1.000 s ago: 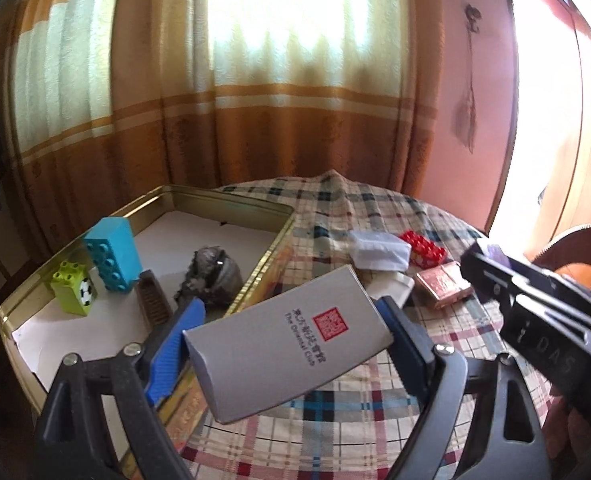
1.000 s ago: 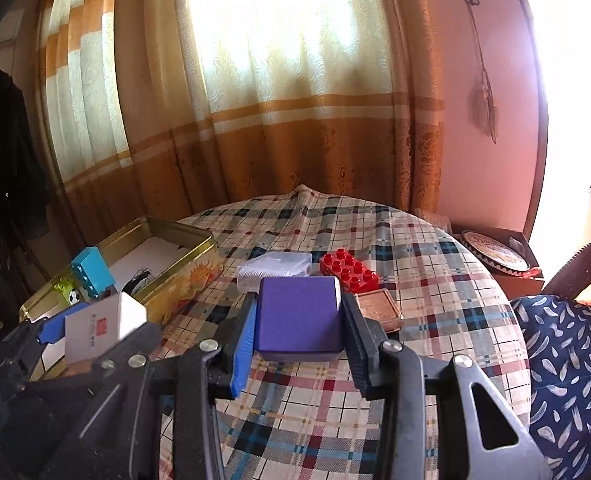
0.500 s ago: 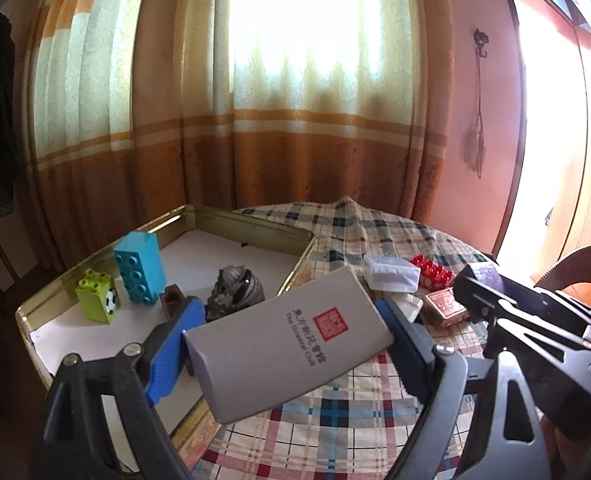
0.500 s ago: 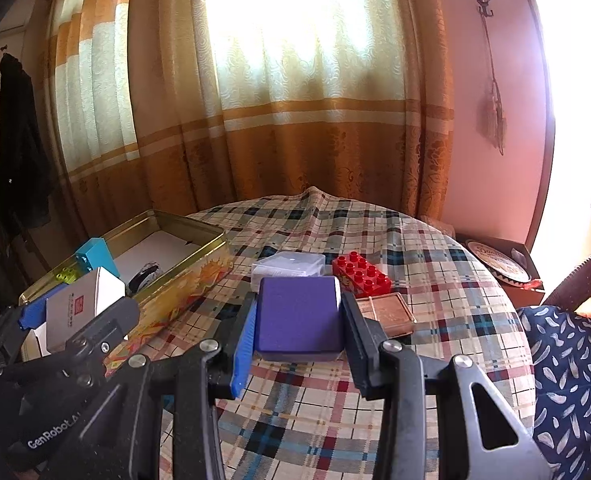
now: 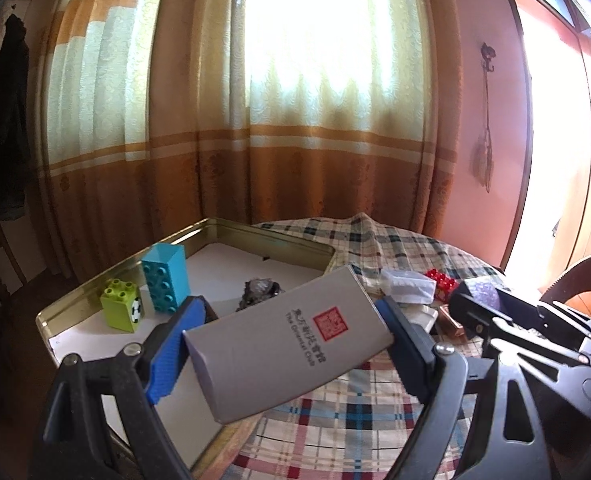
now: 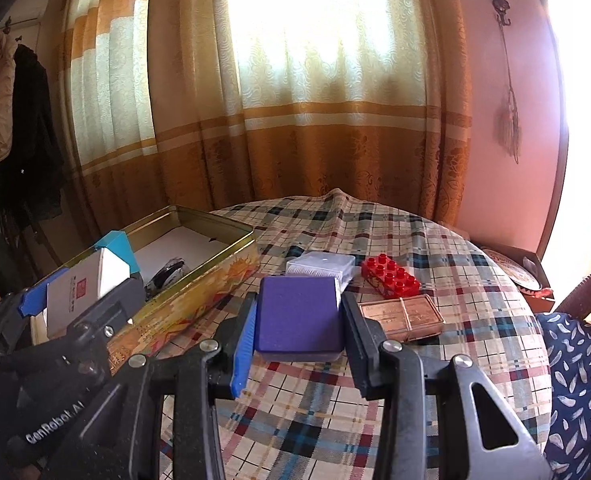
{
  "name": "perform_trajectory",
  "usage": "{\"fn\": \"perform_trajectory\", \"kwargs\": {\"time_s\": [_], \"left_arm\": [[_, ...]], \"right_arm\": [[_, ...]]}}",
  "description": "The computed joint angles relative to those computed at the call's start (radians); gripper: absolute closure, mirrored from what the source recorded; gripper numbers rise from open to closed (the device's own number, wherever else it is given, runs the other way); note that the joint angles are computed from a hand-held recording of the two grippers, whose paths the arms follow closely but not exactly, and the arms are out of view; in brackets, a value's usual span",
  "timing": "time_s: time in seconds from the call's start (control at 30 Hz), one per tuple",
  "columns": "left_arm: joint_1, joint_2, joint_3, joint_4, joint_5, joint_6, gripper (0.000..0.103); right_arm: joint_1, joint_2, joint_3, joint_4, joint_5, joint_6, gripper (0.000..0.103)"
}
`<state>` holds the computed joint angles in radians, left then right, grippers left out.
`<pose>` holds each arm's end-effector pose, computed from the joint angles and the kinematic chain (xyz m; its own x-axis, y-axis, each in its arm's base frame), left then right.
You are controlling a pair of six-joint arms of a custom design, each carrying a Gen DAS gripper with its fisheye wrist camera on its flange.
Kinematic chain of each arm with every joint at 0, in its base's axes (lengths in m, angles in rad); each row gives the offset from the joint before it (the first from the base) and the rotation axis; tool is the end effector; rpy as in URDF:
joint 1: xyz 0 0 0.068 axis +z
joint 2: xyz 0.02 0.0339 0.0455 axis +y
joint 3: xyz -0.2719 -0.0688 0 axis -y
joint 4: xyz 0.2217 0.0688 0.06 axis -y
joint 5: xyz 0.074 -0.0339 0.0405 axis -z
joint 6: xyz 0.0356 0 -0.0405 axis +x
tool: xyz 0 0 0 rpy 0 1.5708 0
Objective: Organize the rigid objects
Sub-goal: 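Lift and carry the purple block and white box toward the tray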
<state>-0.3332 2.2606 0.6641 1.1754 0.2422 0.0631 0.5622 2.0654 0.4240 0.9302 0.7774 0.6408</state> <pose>0.3245 -0.1214 0.0557 -0.3525 0.1868 -0.9170 0.5477 0.8357 -0.0403 0.2405 0.1220 0.0626 -0.4011 0.2509 -0.8810 0.3860 0.9185 0.0859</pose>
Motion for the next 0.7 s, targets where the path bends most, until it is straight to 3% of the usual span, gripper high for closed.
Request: {"fn": "perform_trajectory", "kwargs": {"time_s": [0.7], "left_arm": [[0.049,0.01,-0.012,0.042,0.031,-0.007,0.015]], "right_arm": [[0.037,0.012,0.034,0.004,0.002,-0.035,0.061]]}}
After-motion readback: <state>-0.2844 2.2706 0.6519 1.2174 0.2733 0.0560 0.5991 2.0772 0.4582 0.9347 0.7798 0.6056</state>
